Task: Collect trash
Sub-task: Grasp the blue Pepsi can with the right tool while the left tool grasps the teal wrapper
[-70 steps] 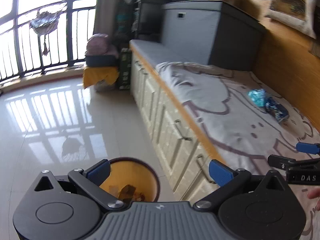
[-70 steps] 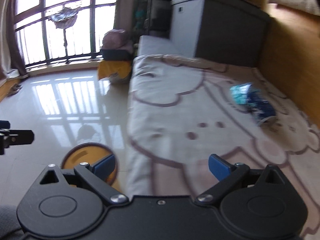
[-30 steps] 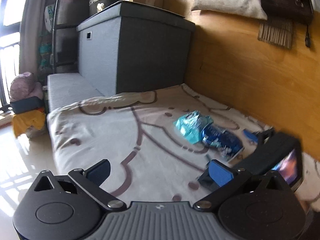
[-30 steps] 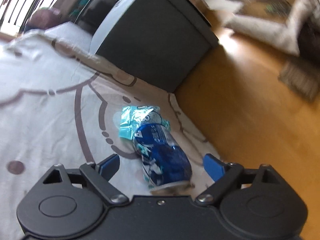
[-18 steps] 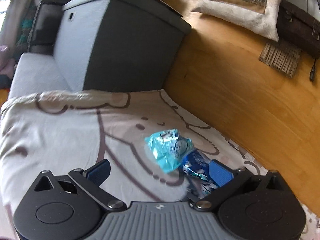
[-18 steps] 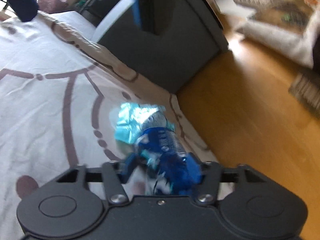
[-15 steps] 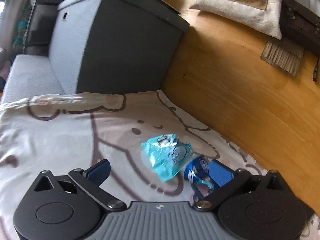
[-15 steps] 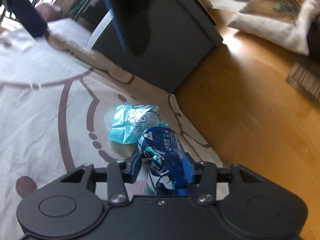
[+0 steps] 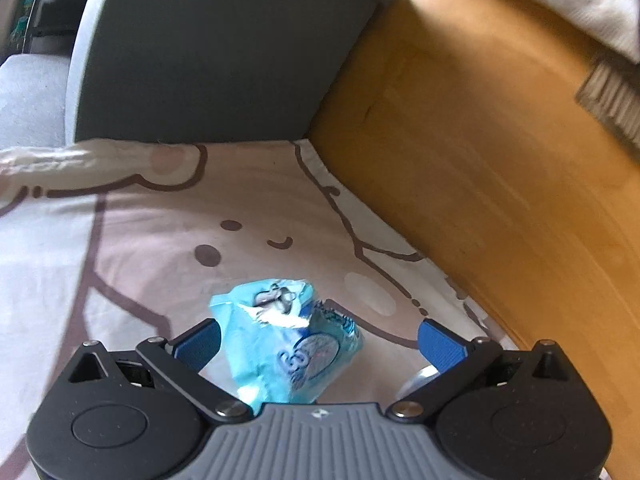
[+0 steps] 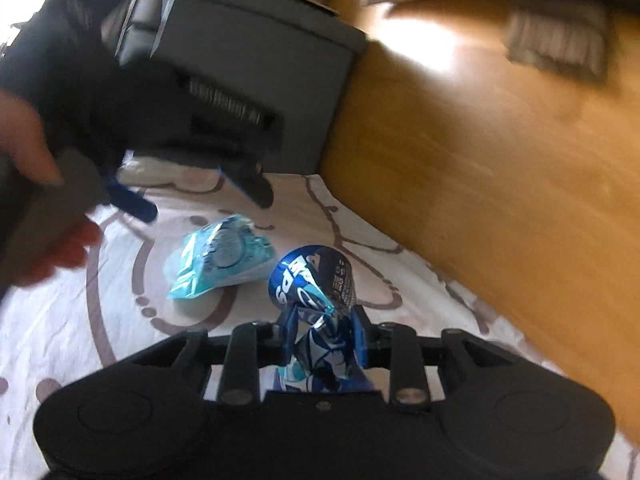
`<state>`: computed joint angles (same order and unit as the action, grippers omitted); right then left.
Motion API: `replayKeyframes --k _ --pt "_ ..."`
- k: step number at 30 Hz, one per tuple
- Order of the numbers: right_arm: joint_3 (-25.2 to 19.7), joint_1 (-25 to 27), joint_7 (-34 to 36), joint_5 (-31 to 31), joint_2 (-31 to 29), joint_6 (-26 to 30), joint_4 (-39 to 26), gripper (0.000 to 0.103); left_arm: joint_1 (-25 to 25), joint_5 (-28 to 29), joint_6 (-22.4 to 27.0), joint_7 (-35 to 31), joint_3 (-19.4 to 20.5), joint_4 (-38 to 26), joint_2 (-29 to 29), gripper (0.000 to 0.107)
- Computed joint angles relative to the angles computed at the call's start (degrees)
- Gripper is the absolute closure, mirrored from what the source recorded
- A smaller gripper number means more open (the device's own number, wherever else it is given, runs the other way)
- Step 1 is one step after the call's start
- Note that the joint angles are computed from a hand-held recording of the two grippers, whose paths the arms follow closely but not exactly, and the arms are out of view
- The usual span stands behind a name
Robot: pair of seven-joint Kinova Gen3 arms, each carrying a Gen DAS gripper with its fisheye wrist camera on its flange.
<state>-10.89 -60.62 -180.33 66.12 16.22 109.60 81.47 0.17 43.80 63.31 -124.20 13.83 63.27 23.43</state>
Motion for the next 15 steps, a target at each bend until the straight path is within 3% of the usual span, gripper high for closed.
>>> replayKeyframes --k 11,15 --pt "-4.23 2.98 -18.36 -2.14 -7.91 -2.54 8.43 0.074 12.77 -19.83 -11.05 10.57 -3.55 1.21 -0.77 0.005" --pt "-6.36 5.0 -27.25 -2.7 -12.91 -7.59 13.66 0.074 11.4 -20.34 -12.75 9.45 -1.92 2.81 -0.63 0.014"
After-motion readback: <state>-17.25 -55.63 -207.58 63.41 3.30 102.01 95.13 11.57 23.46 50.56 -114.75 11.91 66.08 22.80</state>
